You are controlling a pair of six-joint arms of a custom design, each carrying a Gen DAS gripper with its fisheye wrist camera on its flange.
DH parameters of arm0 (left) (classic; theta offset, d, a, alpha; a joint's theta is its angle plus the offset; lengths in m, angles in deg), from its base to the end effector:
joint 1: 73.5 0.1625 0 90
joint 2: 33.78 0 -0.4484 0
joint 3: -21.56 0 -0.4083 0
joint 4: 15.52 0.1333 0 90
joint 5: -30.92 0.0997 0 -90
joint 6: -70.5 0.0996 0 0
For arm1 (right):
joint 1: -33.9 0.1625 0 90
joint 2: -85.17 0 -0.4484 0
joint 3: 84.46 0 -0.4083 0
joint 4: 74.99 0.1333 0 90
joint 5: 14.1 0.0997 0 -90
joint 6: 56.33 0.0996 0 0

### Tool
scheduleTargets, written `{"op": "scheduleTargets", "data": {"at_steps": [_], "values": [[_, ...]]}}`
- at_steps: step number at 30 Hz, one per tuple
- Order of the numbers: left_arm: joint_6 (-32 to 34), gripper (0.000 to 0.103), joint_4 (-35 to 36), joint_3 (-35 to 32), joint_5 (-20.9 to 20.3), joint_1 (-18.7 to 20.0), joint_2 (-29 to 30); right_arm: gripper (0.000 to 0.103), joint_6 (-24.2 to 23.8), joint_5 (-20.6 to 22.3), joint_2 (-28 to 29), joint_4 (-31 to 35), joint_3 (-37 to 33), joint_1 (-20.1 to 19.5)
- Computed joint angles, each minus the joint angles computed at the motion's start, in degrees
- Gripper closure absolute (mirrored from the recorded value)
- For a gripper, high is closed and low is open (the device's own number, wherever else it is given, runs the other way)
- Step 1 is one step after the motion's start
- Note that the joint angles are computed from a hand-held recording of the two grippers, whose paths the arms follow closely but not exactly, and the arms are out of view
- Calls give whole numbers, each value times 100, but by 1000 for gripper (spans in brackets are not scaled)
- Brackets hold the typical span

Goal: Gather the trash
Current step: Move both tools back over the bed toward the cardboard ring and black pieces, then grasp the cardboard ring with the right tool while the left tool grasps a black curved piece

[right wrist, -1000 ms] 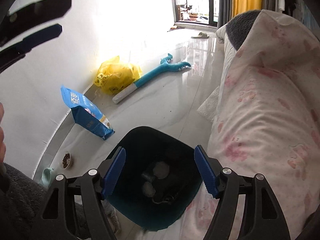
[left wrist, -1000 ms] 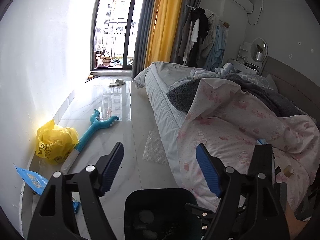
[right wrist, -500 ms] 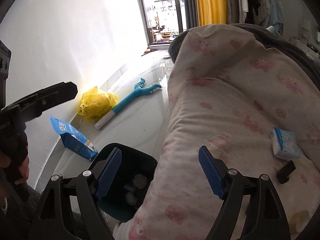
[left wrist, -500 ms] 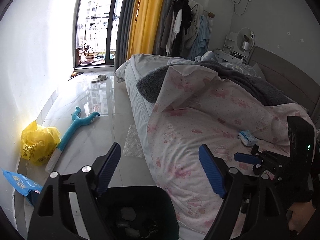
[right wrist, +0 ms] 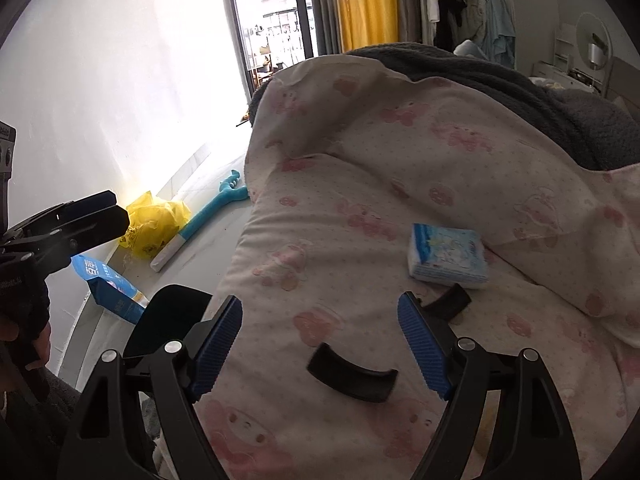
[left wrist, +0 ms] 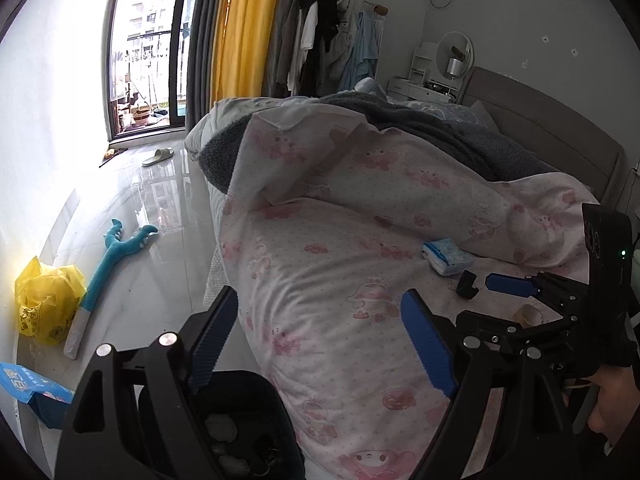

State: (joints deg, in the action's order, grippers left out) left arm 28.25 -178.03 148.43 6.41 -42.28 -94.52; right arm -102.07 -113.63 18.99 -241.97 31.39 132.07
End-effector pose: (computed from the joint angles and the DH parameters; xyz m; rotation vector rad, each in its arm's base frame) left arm -0.3013 -0.4445 0.1503 0.2405 2.2095 -1.1811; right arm 0.1979 -0.5565 0.2199 1.2094 -2.5024 0.5645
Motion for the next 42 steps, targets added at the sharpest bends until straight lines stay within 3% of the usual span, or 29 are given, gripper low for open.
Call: {"op": "scheduleTargets", "data": {"at_steps": [9,16,26,36,42], "values": [[782,17,-654,-390,-272,2,668,22,-254,21,-350,355,-73,-444],[1204,17,-765,-728,-537,7,1104,22,-509,0,-512,521,-95,-654],[1365,17,-833,-1077,-1049,102,1550,22,-644,-96,-607,826,-199,-854],[1405,17,-722,-1381,-1289,188,1856,22,-673,-36,-683,1257,-337,-1101],[1270,18,-527,-1579,-1386,250,2048,35,-814,88,-773,1469,-335,-1224]]}}
